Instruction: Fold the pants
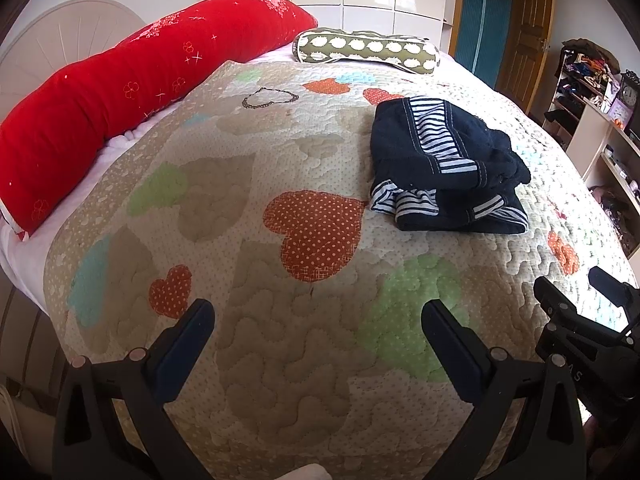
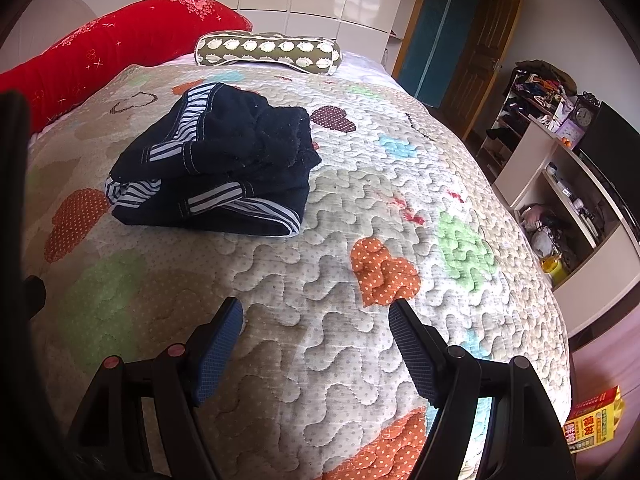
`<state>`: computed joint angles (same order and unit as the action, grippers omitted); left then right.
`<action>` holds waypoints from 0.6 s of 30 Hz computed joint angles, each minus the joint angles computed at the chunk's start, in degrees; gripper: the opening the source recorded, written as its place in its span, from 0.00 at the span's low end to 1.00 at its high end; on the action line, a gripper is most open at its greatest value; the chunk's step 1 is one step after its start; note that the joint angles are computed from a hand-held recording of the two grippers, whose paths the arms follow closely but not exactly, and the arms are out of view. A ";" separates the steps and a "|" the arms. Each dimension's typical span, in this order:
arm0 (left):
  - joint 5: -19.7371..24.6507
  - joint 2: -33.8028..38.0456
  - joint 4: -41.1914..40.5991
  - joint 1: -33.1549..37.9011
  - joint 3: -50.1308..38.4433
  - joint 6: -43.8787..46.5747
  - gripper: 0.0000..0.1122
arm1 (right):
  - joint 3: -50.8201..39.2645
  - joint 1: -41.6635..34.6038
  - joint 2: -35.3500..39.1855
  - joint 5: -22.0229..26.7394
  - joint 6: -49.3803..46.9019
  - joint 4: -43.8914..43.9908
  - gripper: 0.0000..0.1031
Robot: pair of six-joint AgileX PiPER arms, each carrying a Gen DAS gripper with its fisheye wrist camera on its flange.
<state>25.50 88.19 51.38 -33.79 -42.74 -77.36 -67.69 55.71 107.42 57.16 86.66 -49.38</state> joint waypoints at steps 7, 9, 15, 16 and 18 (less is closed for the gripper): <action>-0.23 -0.12 0.31 0.06 0.34 -0.38 0.92 | -0.06 0.03 0.14 -0.05 -0.06 0.01 0.77; -0.18 -0.09 0.22 0.06 0.29 -0.29 0.92 | -0.11 0.03 0.17 -0.01 -0.18 0.12 0.77; -0.19 -0.03 -0.20 0.15 0.20 0.05 0.92 | -0.03 0.05 0.18 -0.10 -0.15 0.13 0.77; -0.25 0.02 -0.12 0.19 0.26 -0.06 0.92 | -0.01 0.08 0.19 -0.12 -0.07 0.07 0.77; -0.29 0.17 0.34 0.26 0.33 -0.62 0.92 | -0.02 0.03 0.15 -0.22 -0.20 0.00 0.77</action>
